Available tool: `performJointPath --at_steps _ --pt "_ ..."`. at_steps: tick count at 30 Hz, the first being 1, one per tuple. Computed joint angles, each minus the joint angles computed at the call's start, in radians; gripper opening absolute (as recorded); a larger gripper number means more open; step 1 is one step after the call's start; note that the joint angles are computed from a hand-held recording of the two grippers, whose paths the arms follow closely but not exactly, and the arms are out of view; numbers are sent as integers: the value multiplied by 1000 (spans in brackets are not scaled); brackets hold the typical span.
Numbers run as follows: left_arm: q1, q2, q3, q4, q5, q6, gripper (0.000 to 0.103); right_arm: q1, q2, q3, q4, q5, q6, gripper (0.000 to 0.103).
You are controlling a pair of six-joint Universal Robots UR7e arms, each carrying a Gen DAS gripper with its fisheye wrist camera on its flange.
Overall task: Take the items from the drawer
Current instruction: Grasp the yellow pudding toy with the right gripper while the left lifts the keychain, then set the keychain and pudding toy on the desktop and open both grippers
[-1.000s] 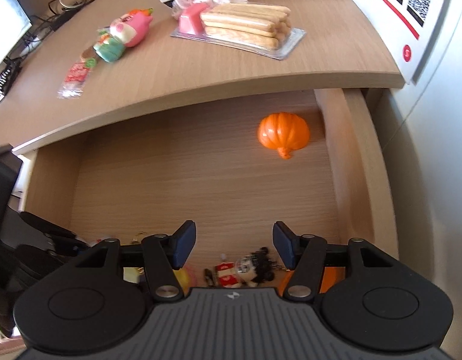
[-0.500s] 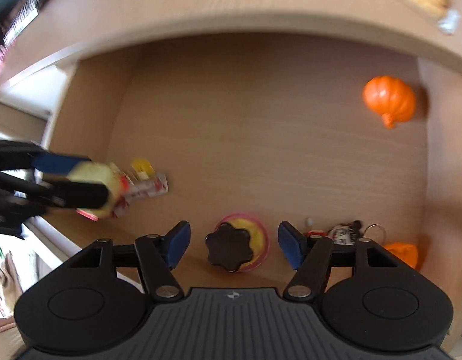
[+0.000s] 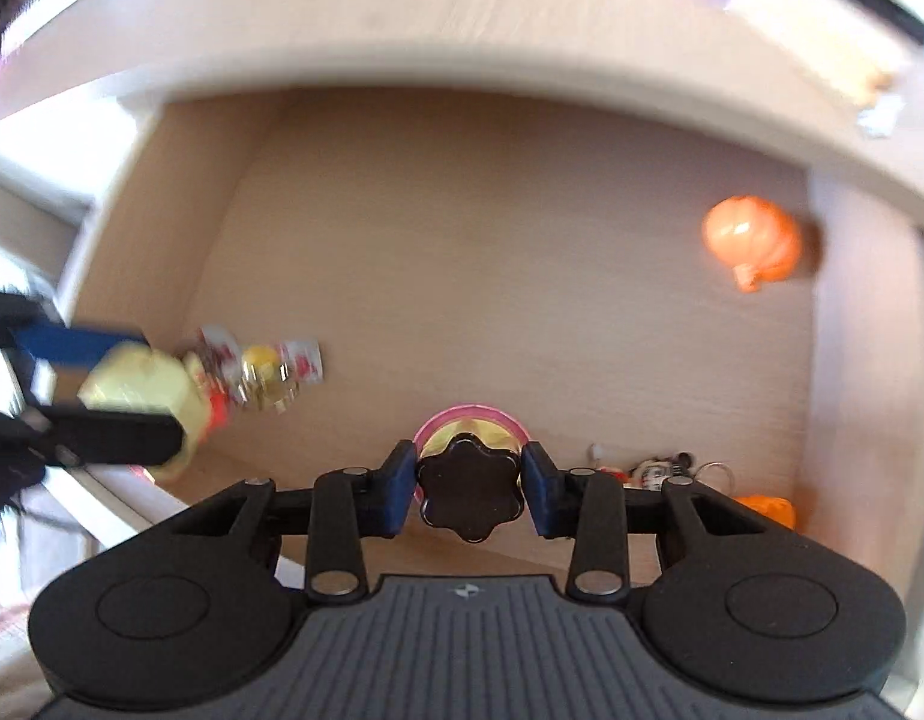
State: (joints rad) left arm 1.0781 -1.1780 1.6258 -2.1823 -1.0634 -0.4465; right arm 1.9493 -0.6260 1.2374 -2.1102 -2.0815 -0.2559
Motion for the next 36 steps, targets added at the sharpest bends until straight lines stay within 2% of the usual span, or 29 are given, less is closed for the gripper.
performJointPath --at_steps 4,7,10,11,14,19,23,27,30,32,34,36 --pt "-27 -14 -25 -72 11 63 63 10 -69 5 -122 86 27 37" --pt "-57 -8 -81 -170 64 150 63 31 -111 -5 -260 130 -10 37" --pt "-72 22 -149 -291 125 254 63 49 -108 -56 -384 159 -30 37" --pt "-72 47 -181 -326 144 276 63 53 -96 -105 -393 161 -37 37" --pt "-49 115 -275 -395 173 301 63 55 -53 -172 -466 141 -72 37" --pt "20 214 -364 -395 236 283 63 38 7 -263 -417 124 -53 37" --pt "73 227 -362 -321 222 232 63 9 47 -302 -338 108 -21 37" --pt "95 252 -351 -333 235 247 63 -9 73 -307 -308 93 -15 37" --pt "101 253 -316 -404 237 289 63 -19 91 -325 -300 79 -18 37" --pt "93 255 -292 -459 276 326 63 -17 87 -310 -327 45 -30 37" --pt "82 249 -257 -569 296 382 63 -14 108 -314 -383 -6 -83 37" --pt "78 247 -241 -658 282 419 60 -10 141 -340 -429 -55 -153 37"
